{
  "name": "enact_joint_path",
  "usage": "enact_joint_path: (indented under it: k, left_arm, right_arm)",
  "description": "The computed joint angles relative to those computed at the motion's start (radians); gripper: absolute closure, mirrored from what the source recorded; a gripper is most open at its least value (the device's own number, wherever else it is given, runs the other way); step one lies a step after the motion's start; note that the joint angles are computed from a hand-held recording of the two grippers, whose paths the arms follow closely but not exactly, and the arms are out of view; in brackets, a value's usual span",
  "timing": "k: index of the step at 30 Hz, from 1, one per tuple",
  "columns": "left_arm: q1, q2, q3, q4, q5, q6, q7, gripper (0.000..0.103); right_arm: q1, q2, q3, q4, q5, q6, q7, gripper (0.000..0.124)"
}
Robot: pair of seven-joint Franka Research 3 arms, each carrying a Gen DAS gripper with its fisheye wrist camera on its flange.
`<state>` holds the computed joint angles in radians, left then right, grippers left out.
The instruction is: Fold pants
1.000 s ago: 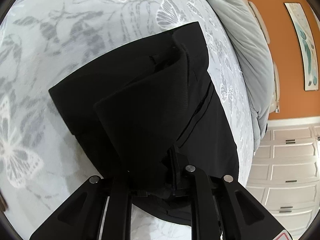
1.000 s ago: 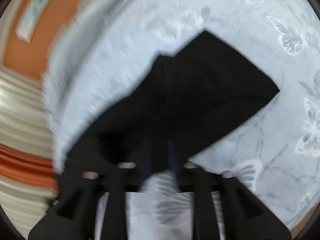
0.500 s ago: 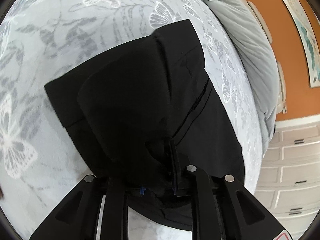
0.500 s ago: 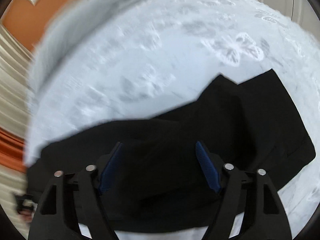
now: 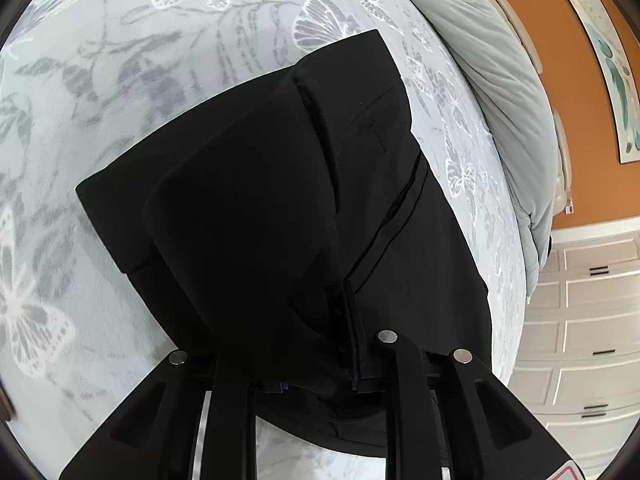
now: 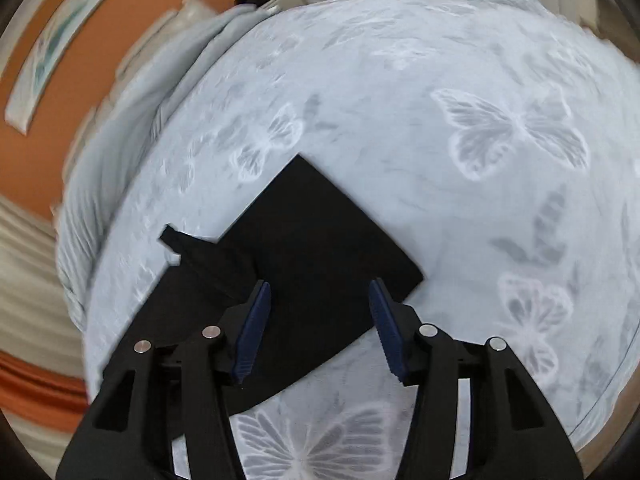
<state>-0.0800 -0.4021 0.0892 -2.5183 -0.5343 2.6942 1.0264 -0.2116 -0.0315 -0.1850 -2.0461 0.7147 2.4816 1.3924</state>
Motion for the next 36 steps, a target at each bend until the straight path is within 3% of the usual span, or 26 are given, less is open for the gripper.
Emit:
enact_joint_path:
  k: [2,4,8,9,12,14,15,17,20,22,27,29,30,32,33,34,36]
  left_arm:
    - [0.008,-0.008,-0.012,-0.01,0.003,0.01,-0.031,0.085]
    - [0.013,-0.012,-0.023,-0.017,0.017,0.019,-0.061,0.085]
    - [0.018,-0.008,-0.037,-0.017,0.065,0.03,-0.109,0.084]
    - [0.014,-0.007,-0.034,-0.017,0.068,0.033,-0.111,0.084]
    - [-0.01,-0.001,-0.008,-0.013,0.053,0.035,-0.082,0.083]
    - [-0.025,-0.005,0.009,-0.017,0.03,0.035,-0.051,0.083]
    - [-0.038,-0.007,0.025,-0.018,0.006,0.035,-0.025,0.083]
    - [-0.051,-0.007,0.044,-0.018,-0.034,0.033,0.017,0.083]
    - [-0.064,-0.008,0.066,-0.018,-0.1,0.024,0.08,0.083]
    - [-0.063,-0.009,0.07,-0.019,-0.139,0.018,0.107,0.083]
    - [-0.074,-0.03,0.088,-0.031,-0.26,0.008,0.188,0.074]
    - [-0.085,-0.043,0.099,-0.038,-0.319,0.005,0.236,0.069]
    - [-0.083,-0.042,0.098,-0.033,-0.335,-0.001,0.251,0.069]
    - [-0.079,-0.043,0.094,-0.03,-0.356,-0.009,0.291,0.076]
    - [-0.074,-0.042,0.088,-0.026,-0.355,-0.013,0.313,0.097]
    - [-0.07,-0.044,0.081,-0.022,-0.353,-0.01,0.335,0.1]
    - [-0.113,-0.068,0.095,-0.019,-0.439,0.059,0.452,0.1]
  right_arm:
    - [0.019,-0.033,-0.006,-0.009,0.093,0.014,-0.124,0.071]
    - [0.047,-0.044,0.008,-0.006,0.134,0.054,-0.232,0.05]
    - [0.094,0.055,0.049,0.083,-0.01,0.093,-0.232,0.049]
    - [0.103,0.1,0.057,0.121,-0.061,0.091,-0.19,0.055]
    - [0.069,0.187,0.111,0.2,-0.041,0.018,-0.17,0.123]
    - [0.068,0.11,0.11,0.153,0.141,0.124,-0.298,0.123]
    - [0.057,0.045,0.099,0.129,0.295,0.136,-0.383,0.123]
    - [0.073,-0.023,0.051,0.084,0.404,0.154,-0.447,0.124]
    - [0.038,-0.028,0.022,-0.004,0.17,0.139,-0.224,0.123]
    - [0.016,0.037,0.003,0.005,0.001,0.024,-0.055,0.123]
    - [0.003,0.036,0.001,0.009,0.009,-0.037,-0.071,0.115]
    - [-0.001,0.049,-0.001,0.024,0.07,-0.044,-0.089,0.106]
    - [-0.005,0.052,-0.002,0.024,0.083,-0.047,-0.082,0.09]
    - [0.004,0.067,0.01,0.028,0.076,-0.02,-0.08,0.094]
    - [0.009,0.063,0.012,0.025,0.039,-0.003,-0.076,0.106]
    - [0.018,0.081,0.021,0.051,0.023,0.019,-0.058,0.115]
    - [0.035,0.083,0.042,0.058,0.095,0.087,-0.099,0.119]
